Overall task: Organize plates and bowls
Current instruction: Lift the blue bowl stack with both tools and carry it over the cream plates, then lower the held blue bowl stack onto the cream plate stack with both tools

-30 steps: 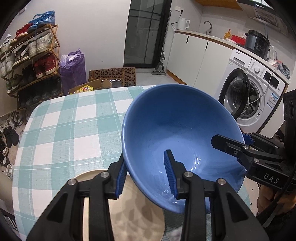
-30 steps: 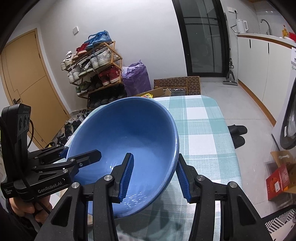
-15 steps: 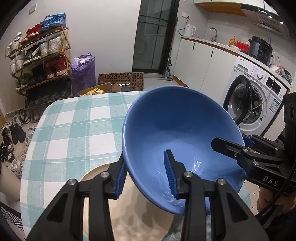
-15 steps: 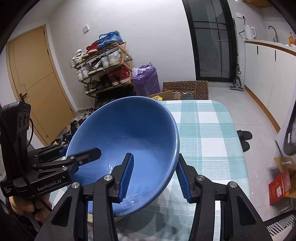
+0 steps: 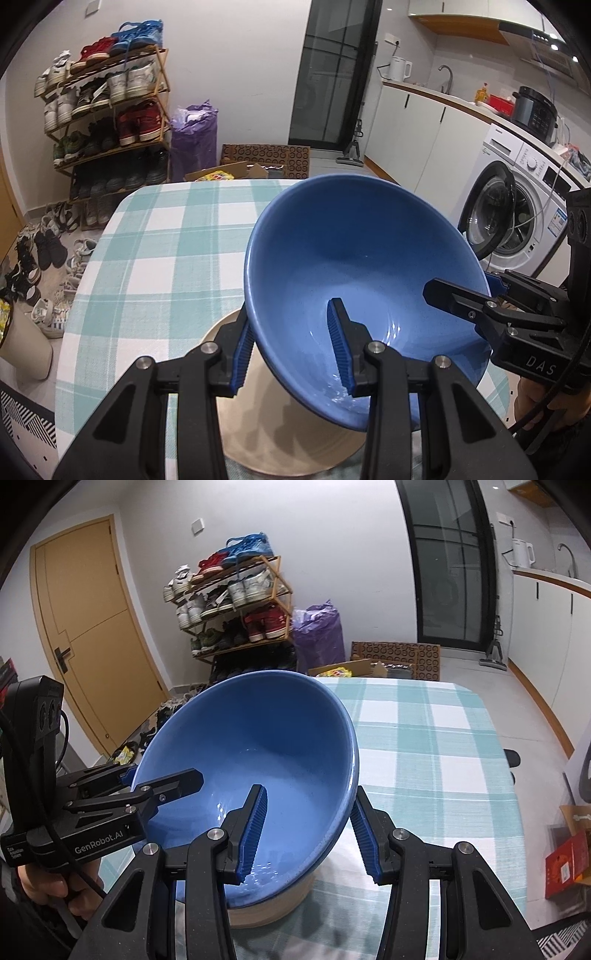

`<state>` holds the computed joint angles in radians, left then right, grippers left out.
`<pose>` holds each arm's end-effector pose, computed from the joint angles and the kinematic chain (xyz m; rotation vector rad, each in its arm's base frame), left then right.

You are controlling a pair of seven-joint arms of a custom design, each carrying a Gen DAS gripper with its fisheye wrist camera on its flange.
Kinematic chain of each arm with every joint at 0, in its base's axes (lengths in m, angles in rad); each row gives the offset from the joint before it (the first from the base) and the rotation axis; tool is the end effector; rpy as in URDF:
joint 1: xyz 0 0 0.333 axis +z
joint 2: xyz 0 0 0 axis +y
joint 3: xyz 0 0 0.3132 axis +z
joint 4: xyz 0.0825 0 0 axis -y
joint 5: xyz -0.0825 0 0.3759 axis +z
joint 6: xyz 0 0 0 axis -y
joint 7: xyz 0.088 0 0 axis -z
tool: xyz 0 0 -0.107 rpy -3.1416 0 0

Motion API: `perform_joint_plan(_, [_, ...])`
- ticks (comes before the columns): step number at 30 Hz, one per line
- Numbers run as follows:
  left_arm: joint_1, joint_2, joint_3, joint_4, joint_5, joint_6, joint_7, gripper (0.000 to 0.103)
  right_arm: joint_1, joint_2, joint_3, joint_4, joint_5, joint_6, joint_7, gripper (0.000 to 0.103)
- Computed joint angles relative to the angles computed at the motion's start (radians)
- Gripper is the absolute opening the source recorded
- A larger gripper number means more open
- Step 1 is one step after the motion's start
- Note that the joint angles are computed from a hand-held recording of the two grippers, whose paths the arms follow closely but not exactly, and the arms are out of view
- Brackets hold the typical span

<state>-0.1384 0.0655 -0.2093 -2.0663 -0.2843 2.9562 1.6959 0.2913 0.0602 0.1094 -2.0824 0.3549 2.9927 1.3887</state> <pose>0.5729 -0.1850 0.5003 -1.6250 2.0070 -1.0265 0.5607 0.2094 0.4985 -1.8355 1.4229 -0.4517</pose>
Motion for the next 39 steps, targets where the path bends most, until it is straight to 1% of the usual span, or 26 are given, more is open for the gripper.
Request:
perform_joint_plan(6, [0.009,-0.016,0.014,-0.036,0.007,0.012,-0.021,0.037,0.010,0.028,0.014,0.021,-0.006,-0.015,-0.003,0.047])
perform_joint_plan(11, [0.014,-0.019,0.025,-0.052,0.043,0.013,-0.060,0.037,0.008,0.058,0.032,0.046,0.018,-0.027,-0.026,0.047])
perform_joint_plan(19, [0.025,-0.007,0.034,-0.059,0.089,0.006,-0.107,0.037,0.005,0.112,0.044,0.093,0.009,-0.058,-0.021,0.047])
perform_joint_plan(28, [0.037,0.014,0.032,-0.048,0.104,-0.012,-0.121,0.037,-0.004,0.149,0.052,0.125,0.005,-0.086,-0.018,0.047])
perform_joint_plan(39, [0.048,0.048,0.025,-0.022,0.090,-0.038,-0.110,0.037,-0.007,0.185,0.048,0.152,-0.019,-0.110,0.006,0.047])
